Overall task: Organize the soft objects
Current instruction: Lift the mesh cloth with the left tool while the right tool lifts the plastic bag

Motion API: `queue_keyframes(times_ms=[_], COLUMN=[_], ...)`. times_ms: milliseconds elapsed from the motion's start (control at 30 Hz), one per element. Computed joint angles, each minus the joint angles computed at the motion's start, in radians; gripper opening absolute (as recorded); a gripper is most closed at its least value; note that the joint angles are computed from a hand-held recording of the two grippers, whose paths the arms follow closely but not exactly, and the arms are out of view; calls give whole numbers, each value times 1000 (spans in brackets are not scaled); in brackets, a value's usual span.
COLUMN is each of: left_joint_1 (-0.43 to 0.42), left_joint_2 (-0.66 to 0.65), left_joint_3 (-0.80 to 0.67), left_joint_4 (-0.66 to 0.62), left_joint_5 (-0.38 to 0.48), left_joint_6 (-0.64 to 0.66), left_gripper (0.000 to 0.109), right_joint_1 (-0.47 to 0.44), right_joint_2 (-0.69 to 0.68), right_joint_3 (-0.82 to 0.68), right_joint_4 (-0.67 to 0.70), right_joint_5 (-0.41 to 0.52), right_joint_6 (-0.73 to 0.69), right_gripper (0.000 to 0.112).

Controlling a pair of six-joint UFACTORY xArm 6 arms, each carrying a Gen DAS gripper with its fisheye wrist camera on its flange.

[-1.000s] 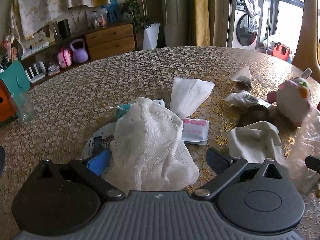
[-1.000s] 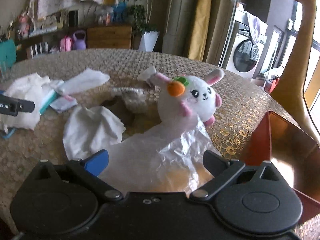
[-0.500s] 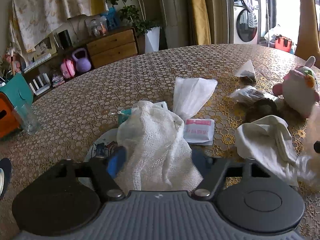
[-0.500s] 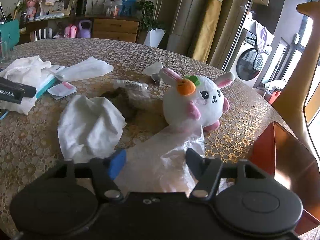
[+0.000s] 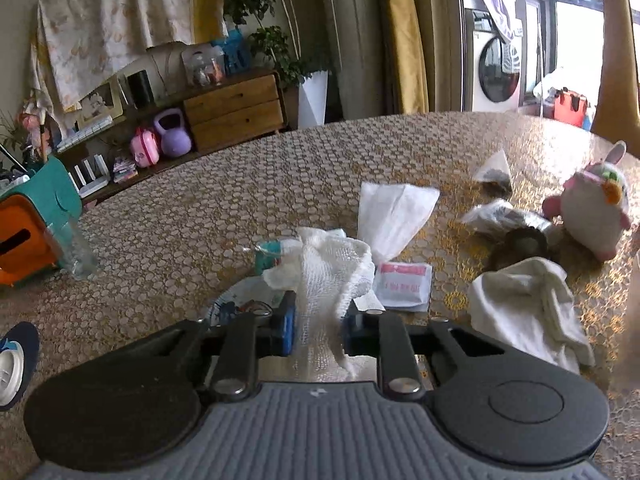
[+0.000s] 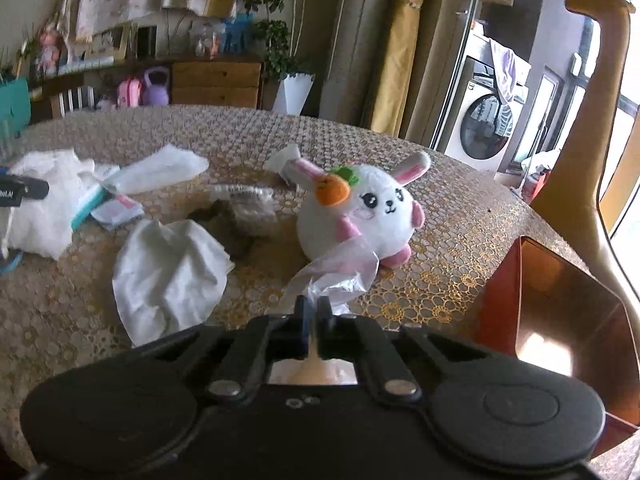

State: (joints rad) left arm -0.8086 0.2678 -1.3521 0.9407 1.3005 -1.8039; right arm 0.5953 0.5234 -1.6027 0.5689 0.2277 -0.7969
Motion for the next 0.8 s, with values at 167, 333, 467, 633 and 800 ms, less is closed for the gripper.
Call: queue_keyframes(times_ms=[167,333,467,633,800], left_joint_1=[-23,-50,-70,-75,-57], left_joint_2=[-41,-65,-71,-67,-94], left_joint_3=[14,2,-18,-45,3], left_joint_4=[20,45,69,89,50], left_joint_5=[8,16,13,-8,-65], left_joint_6=[-19,-25,-13,50,18], left_gripper=[20,20,14,12,12], right_joint_1=[-11,-31,-56,-79,-98], right_joint_2=[-50,-109,-152,-198,-222], right_joint_3=[21,41,51,72,94], right_joint_4=[158,287,354,413,424], right_joint_5=[20,58,97,117,140], right_joint_6=[-104,-184,-209,-251,-254], right_gripper=[2,2,2,2,3])
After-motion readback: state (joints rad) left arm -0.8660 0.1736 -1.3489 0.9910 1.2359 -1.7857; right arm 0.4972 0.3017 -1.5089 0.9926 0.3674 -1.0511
